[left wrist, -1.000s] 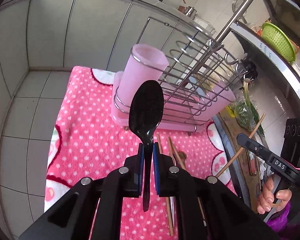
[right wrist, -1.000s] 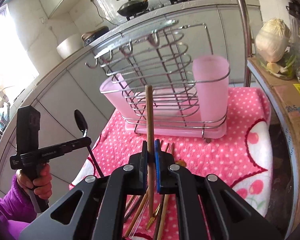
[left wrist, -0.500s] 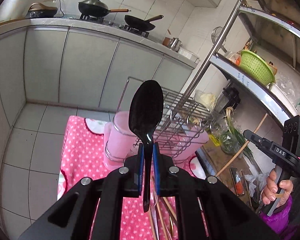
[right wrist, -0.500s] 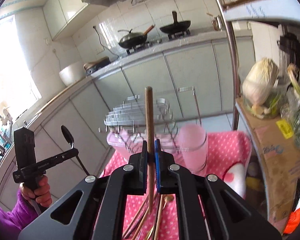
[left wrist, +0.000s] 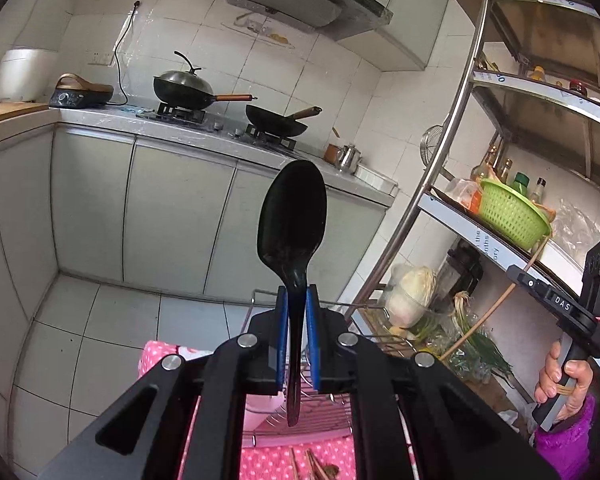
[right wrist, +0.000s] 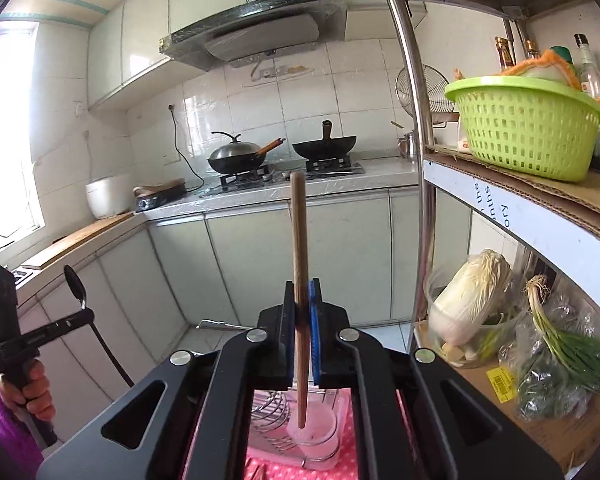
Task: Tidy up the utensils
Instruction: 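Lift the black spoon with the left tool while the right tool lifts the chopstick toward the pink cup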
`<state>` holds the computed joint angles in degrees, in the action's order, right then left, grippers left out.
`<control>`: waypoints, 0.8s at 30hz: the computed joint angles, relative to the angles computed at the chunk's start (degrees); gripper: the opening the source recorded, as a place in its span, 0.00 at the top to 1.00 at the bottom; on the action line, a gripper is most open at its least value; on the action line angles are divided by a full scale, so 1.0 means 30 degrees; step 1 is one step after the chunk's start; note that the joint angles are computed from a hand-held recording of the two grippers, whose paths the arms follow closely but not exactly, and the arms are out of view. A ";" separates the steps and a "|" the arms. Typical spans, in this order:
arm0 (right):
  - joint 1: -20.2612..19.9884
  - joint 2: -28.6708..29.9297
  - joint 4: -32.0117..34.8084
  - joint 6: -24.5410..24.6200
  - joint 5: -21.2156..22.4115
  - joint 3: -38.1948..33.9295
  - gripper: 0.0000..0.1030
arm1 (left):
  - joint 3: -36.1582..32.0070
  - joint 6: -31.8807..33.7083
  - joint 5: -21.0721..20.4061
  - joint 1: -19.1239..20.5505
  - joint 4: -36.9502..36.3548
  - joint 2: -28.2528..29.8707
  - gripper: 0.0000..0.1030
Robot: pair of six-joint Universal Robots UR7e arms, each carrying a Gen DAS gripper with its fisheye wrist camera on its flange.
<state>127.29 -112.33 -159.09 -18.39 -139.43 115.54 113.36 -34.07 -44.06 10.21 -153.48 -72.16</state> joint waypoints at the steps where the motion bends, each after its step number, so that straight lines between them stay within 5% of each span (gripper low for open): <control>1: -0.0412 0.0051 0.0052 0.0054 0.0262 0.0032 0.94 | -0.0153 0.0253 0.0219 0.0150 -0.0164 0.0197 0.92; 8: -0.3756 -0.0348 0.1325 0.1247 0.2749 0.0878 0.94 | -0.0767 0.1275 0.0958 0.1369 -0.0583 0.1711 0.92; 24: -0.8652 -0.1125 0.5234 0.3539 0.6582 0.1441 0.94 | -0.0536 -0.0877 -0.2689 0.3842 0.1949 0.3337 0.92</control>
